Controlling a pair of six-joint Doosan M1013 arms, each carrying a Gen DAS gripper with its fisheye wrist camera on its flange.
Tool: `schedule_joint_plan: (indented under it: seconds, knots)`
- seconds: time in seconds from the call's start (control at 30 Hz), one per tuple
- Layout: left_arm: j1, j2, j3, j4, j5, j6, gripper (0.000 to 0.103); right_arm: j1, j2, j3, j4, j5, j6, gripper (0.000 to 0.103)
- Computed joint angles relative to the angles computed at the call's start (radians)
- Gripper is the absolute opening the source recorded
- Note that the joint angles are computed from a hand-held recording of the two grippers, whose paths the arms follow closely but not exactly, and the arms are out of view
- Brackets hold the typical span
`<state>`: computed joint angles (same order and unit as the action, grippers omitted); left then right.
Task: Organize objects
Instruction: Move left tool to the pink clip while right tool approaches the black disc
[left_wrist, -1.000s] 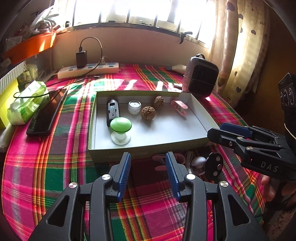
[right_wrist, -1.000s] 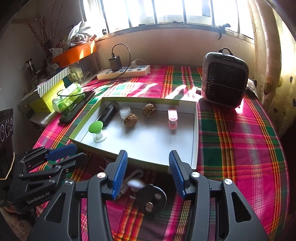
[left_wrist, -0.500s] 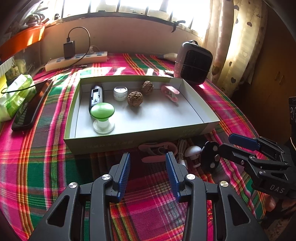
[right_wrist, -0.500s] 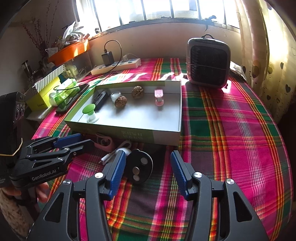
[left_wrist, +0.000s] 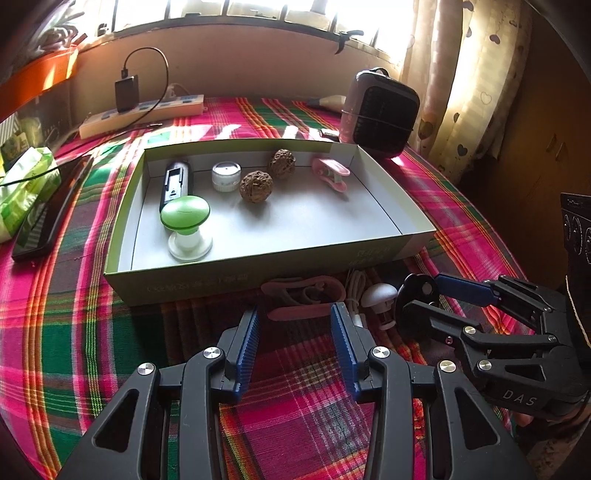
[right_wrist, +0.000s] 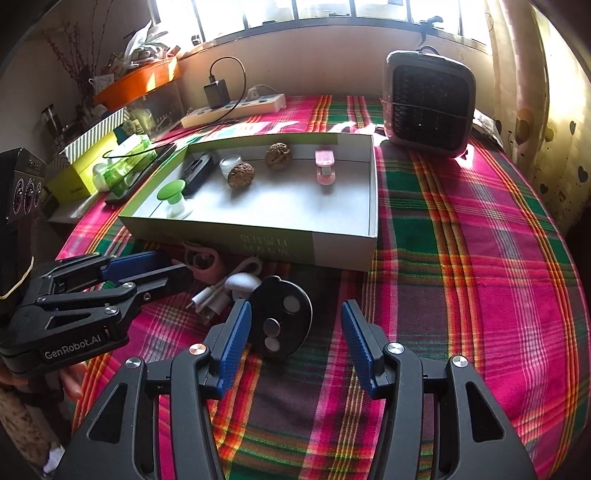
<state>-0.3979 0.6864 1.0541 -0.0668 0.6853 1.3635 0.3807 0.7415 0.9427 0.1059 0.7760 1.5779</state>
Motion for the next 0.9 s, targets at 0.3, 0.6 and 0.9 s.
schedule_joint_plan:
  seconds: [0.3,0.6,0.9]
  knots:
    - [-0.005,0.008,-0.016,-0.029,0.017,0.044,0.037,0.001,-0.002,0.005,-0.084,0.005,0.061,0.052]
    - [-0.008,0.006,-0.016,-0.078,0.028,0.089,0.037,-0.009,-0.011,0.025,-0.092,-0.016,0.083,0.052]
    - [-0.019,0.001,-0.012,-0.126,0.036,0.157,0.037,-0.015,-0.017,0.036,-0.074,-0.034,0.077,0.034]
